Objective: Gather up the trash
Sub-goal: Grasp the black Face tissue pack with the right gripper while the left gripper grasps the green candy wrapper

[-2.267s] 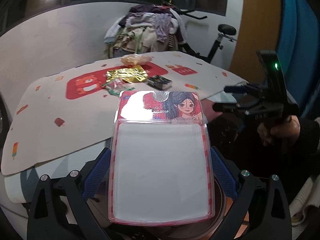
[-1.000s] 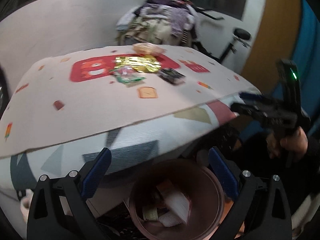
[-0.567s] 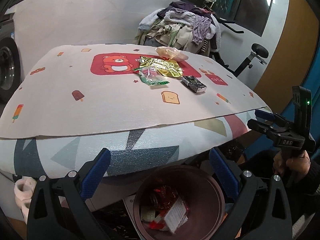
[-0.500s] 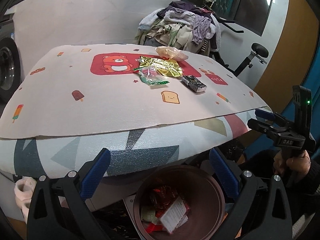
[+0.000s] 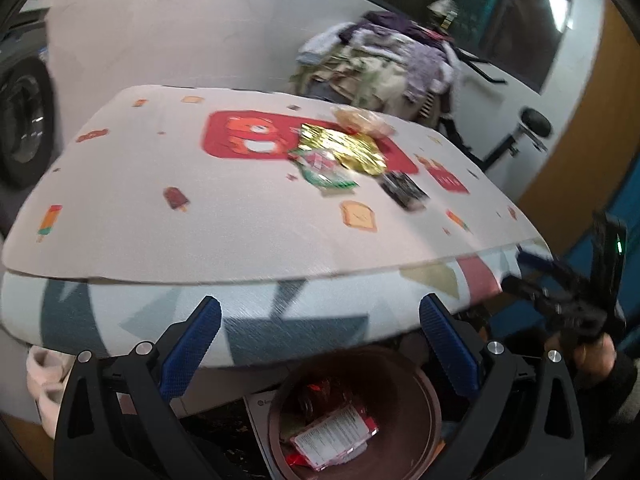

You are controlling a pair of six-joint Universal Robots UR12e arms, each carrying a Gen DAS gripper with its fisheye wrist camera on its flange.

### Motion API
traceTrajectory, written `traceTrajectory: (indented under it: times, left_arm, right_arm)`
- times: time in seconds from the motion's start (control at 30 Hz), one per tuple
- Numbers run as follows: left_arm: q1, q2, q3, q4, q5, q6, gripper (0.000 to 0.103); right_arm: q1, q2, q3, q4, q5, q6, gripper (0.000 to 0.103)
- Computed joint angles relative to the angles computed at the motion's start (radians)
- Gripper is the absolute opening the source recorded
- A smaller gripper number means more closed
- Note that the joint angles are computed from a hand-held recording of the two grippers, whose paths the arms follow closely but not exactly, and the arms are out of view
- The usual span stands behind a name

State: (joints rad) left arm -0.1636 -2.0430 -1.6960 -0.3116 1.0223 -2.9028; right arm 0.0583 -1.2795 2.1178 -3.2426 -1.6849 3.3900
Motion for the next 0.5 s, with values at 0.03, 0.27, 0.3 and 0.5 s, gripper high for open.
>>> traceTrajectory:
  times: [0.03, 0.27, 0.3, 0.5]
  left_arm:
    - [0.000, -0.003, 0.010, 0.005, 0.009, -0.017, 0.097]
    - [-0.015, -0.038, 0.117, -0.013, 0.100, -0.100, 0.097]
    - [-0.011, -0.048, 0.136, -0.013, 0.077, -0.111, 0.097]
    - [-0.019, -0.079, 0.188, 0.057, 0.087, -0.091, 0.097]
  right_arm:
    - [0.000, -0.002, -0.003, 0.007, -0.004, -0.001, 0.097]
    - [-0.008, 0.007, -0.072, 0.115, -0.053, 0.008, 0.097]
    - [-0.011, 0.013, -0.083, 0.115, -0.057, 0.005, 0.097]
    - [-0.051, 0.062, -0.139, 0.069, 0.048, -0.037, 0.097]
